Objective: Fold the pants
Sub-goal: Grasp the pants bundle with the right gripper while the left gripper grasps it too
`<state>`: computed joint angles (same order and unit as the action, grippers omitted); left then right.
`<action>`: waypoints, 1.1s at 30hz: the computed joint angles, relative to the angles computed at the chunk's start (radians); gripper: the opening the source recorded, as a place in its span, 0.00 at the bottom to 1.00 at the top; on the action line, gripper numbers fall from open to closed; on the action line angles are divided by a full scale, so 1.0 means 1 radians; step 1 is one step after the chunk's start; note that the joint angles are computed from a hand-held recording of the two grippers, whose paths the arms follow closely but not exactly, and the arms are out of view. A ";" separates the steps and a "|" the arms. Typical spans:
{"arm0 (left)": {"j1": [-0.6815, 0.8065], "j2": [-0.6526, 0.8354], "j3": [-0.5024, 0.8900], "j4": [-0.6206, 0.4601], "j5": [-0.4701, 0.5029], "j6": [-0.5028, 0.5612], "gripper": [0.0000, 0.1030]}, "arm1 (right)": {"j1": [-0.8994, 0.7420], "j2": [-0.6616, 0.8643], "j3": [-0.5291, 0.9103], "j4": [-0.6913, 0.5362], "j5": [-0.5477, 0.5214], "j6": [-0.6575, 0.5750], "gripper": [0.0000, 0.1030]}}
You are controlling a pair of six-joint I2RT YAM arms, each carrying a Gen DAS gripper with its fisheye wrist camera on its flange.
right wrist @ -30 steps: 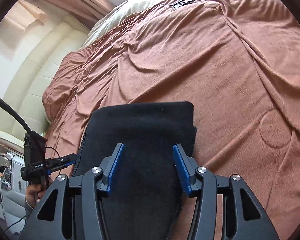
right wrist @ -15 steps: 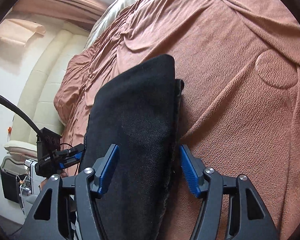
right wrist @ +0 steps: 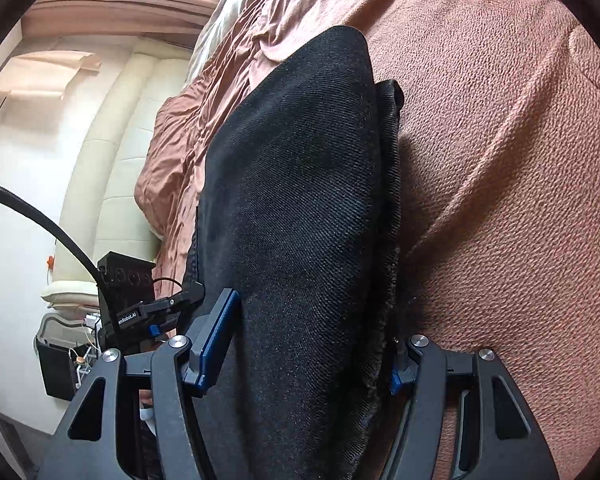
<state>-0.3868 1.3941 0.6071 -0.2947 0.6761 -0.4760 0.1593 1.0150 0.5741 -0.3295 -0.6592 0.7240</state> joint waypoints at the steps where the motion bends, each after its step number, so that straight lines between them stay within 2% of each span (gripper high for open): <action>1: 0.002 -0.016 0.004 -0.021 -0.011 0.009 0.24 | 0.011 0.003 -0.001 0.018 -0.008 0.010 0.56; 3: 0.015 -0.034 0.009 -0.051 -0.029 0.026 0.23 | 0.027 0.018 -0.001 0.046 -0.020 0.016 0.56; 7: 0.076 -0.059 0.000 -0.099 -0.008 0.070 0.23 | 0.028 0.048 0.006 0.071 -0.031 0.003 0.49; 11: 0.081 -0.062 -0.010 -0.098 -0.004 0.071 0.23 | 0.037 0.024 0.052 -0.087 0.097 -0.049 0.49; 12: 0.077 -0.057 -0.007 -0.097 -0.010 0.069 0.23 | 0.018 0.025 0.053 -0.113 0.099 -0.053 0.49; 18: 0.081 -0.033 -0.012 -0.075 0.004 0.065 0.25 | -0.092 0.064 0.032 -0.137 -0.039 -0.093 0.54; 22: 0.092 -0.030 -0.020 -0.075 0.012 0.075 0.26 | -0.115 0.137 0.038 -0.072 -0.080 -0.107 0.61; 28: 0.095 -0.011 -0.023 -0.061 0.014 0.075 0.29 | -0.109 0.254 0.045 0.074 -0.125 -0.139 0.61; 30: 0.093 -0.022 -0.026 -0.063 0.013 0.077 0.28 | -0.114 0.261 0.029 0.113 -0.134 -0.161 0.57; 33: 0.092 -0.043 -0.027 -0.070 0.016 0.076 0.26 | -0.107 0.219 -0.012 0.153 -0.122 -0.150 0.45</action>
